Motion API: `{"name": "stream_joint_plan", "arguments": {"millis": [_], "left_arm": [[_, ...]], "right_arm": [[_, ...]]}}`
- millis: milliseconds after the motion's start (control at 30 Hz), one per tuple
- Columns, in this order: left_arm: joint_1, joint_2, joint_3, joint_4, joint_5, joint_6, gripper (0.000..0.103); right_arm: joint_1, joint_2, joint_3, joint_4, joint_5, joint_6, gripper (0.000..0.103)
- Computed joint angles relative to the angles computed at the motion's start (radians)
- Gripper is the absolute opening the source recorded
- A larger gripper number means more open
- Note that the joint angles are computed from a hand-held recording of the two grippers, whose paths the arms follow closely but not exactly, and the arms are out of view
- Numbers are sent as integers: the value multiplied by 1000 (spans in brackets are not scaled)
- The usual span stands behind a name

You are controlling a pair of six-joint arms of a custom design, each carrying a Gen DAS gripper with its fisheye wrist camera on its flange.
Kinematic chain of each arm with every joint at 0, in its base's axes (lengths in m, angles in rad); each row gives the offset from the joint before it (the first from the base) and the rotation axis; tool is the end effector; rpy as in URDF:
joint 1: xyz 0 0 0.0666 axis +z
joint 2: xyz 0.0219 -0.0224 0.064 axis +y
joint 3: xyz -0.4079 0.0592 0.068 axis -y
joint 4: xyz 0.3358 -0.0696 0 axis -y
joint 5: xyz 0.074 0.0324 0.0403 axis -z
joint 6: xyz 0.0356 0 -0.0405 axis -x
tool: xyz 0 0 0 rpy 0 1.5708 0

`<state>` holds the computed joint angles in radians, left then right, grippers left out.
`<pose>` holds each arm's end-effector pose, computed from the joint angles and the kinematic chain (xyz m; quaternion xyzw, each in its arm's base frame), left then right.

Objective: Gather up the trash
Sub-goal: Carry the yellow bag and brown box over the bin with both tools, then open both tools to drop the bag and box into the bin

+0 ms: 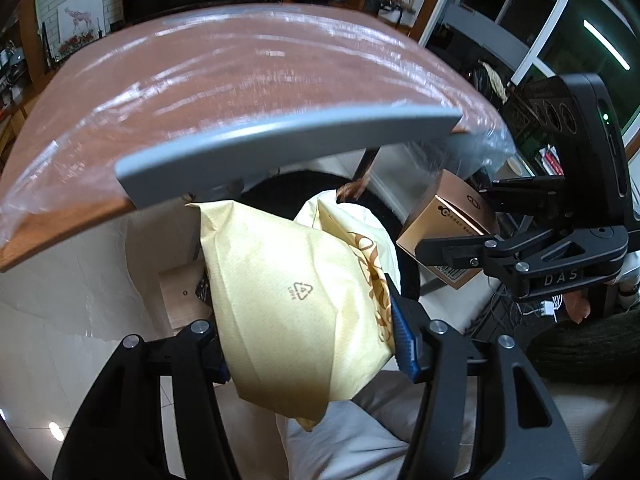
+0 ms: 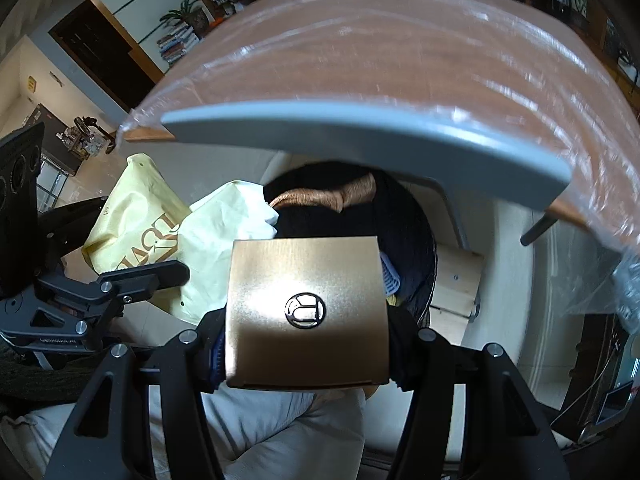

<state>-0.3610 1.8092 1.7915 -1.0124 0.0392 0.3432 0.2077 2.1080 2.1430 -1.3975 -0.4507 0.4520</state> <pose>0.5385 -0.2052 0.4109 0.0138 0.9634 -0.1098 0.2441 0.6294 0.1481 0.3542 -0.3360 0.9096 0.2082 0.1277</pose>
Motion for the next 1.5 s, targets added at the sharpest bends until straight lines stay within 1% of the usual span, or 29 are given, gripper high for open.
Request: {"name": "stream_joint_plan", "arguments": {"millis": [100, 233, 333, 633, 900, 1333, 1367, 1400, 1433, 1467, 1500], "left_arm": [[-1, 22, 7, -11, -4, 1, 59], [-1, 49, 25, -24, -13, 2, 59], [0, 72, 50, -39, -24, 1, 59], [6, 123, 92, -68, -45, 1, 59], [11, 161, 122, -98, -54, -4, 59], [17, 213, 163, -143, -64, -26, 59], [15, 220, 175, -149, -62, -26, 60], [16, 222, 174, -144, -57, -29, 63], [14, 227, 184, -148, -55, -30, 70], [14, 228, 184, -142, -57, -30, 73], [14, 221, 172, -124, -58, -27, 77]], "right_arm": [[5, 9, -11, 13, 11, -18, 58], [13, 15, -24, 49, 36, -36, 58], [23, 15, -39, 91, 63, -60, 58], [33, 23, -65, 159, 103, -114, 58], [40, 30, -78, 180, 124, -122, 58], [45, 77, -20, 137, 139, -139, 58], [45, 80, -17, 134, 140, -141, 58], [45, 84, -13, 127, 138, -141, 58], [44, 89, -7, 120, 132, -139, 60], [43, 95, 1, 108, 126, -138, 62], [43, 93, -2, 111, 124, -145, 68]]}}
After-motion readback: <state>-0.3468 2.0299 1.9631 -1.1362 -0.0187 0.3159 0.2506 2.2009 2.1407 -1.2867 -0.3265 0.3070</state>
